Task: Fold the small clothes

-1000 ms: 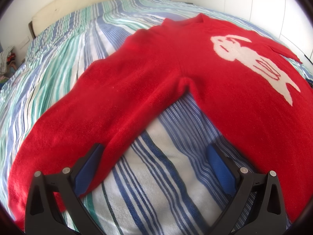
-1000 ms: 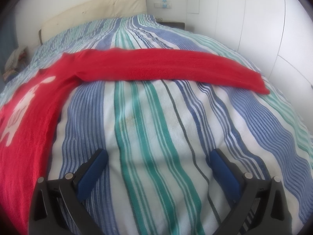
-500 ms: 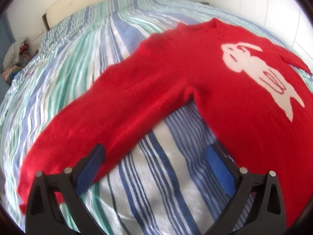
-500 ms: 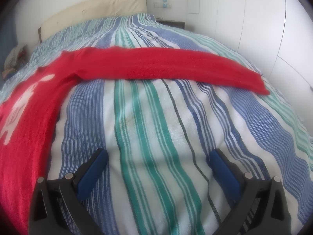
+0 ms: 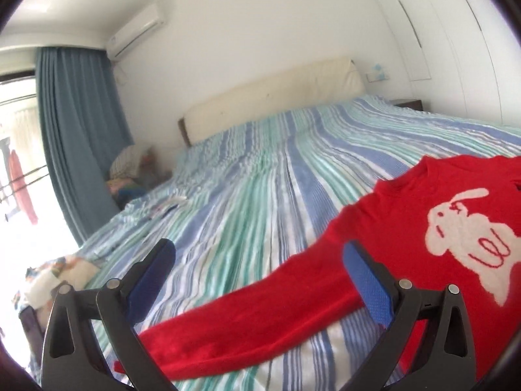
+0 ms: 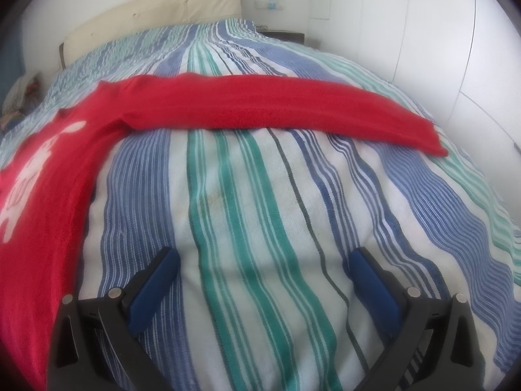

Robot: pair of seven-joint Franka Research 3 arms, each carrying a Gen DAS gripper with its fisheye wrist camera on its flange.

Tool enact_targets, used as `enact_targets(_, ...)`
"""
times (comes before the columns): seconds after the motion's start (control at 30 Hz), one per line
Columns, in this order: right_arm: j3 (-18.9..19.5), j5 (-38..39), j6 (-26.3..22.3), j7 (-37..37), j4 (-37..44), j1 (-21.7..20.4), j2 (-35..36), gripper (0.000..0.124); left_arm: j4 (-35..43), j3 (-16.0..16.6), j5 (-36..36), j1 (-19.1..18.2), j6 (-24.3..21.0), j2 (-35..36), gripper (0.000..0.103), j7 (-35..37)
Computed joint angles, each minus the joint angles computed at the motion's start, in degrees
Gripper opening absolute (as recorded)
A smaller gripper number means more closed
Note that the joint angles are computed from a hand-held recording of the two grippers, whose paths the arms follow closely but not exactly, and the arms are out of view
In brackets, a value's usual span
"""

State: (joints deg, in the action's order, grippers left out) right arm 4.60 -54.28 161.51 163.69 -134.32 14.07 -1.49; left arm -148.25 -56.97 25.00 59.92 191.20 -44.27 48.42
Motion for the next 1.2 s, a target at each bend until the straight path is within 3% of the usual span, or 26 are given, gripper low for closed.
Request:
enact_targets(0.1,0.0,-0.5,-0.3,0.4,0.3,0.1,0.3,0.103,2.2,7.8,1.6,-8.6,-4.7,10.4,0.103,2.7)
enact_targets(0.17,-0.1,-0.6,-0.4,0.6,0.6,0.2,0.5,0.103,3.4,15.9,1.9,-17.6,-8.4,16.6,0.103,3.3)
enact_targets(0.23,-0.1,-0.7,-0.4,0.7,0.4,0.3,0.4,0.103,2.9,19.6,-2.0,-21.2,-6.9,19.1,0.103,6.9)
enact_targets(0.27,-0.2,-0.7,-0.4,0.7,0.4,0.3,0.4,0.103,2.9,19.4,2.1,-20.0,-6.5,18.7,0.103,3.0)
enact_targets(0.3,-0.2,-0.7,-0.4,0.7,0.4,0.3,0.4,0.103,3.1,17.2,5.3,-16.8,-6.1,17.4,0.103,-0.6)
enact_targets(0.37,-0.2,-0.8,-0.4,0.8,0.4,0.4,0.4,0.103,2.5,11.8,5.1,-10.9,-5.6,13.3,0.103,-1.8)
enact_targets(0.47,-0.2,-0.7,-0.4,0.7,0.4,0.4,0.4,0.103,2.0,8.9,7.1,-8.6,-6.0,10.6,0.103,-2.6)
enact_targets(0.53,-0.2,-0.7,-0.3,0.7,0.4,0.4,0.4,0.103,2.4,9.9,8.6,-10.8,-7.3,12.2,0.103,-1.7)
enact_targets(0.67,-0.2,-0.7,-0.3,0.7,0.4,0.4,0.4,0.103,3.5,15.6,11.4,-18.7,-9.2,17.3,0.103,0.0)
enact_targets(0.87,-0.2,-0.7,-0.4,0.8,0.5,0.4,0.5,0.103,4.1,17.9,15.9,-20.7,-10.1,18.4,0.103,-1.9)
enact_targets(1.03,-0.2,-0.7,-0.4,0.7,0.4,0.4,0.4,0.103,4.8,28.5,13.9,-31.4,-13.3,22.2,0.103,-0.8)
enact_targets(1.2,-0.2,-0.7,-0.4,0.7,0.5,0.4,0.5,0.103,5.0,30.2,16.9,-31.6,-13.7,21.7,0.103,-5.5)
